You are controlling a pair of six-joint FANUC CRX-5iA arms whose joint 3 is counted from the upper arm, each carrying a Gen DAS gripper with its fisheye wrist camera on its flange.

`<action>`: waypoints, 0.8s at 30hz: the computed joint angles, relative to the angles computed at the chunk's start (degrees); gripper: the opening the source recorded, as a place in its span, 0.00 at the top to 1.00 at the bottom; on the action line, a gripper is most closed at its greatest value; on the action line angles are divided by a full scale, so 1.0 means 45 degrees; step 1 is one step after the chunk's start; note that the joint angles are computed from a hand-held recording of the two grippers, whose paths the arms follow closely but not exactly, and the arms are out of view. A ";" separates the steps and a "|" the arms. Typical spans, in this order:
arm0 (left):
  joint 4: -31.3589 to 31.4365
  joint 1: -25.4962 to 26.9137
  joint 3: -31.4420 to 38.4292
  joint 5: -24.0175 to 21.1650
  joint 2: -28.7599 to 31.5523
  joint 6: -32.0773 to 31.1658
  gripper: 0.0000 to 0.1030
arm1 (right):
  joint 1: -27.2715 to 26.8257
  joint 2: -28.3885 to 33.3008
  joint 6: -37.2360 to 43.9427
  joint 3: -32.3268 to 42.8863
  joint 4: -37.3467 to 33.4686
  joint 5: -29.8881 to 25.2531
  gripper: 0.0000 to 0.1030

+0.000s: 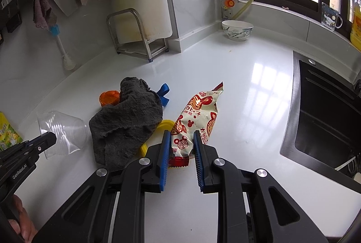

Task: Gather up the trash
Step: 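Lift the cup and wrapper and carry both over the wastebasket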

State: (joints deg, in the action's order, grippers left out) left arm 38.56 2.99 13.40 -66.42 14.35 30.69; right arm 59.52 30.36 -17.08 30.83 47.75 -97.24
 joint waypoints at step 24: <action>-0.0159 0.0311 -0.3314 -0.0296 -0.4136 0.0106 0.95 | 0.2648 -0.2017 -0.0801 -0.2076 0.0318 -0.0553 0.81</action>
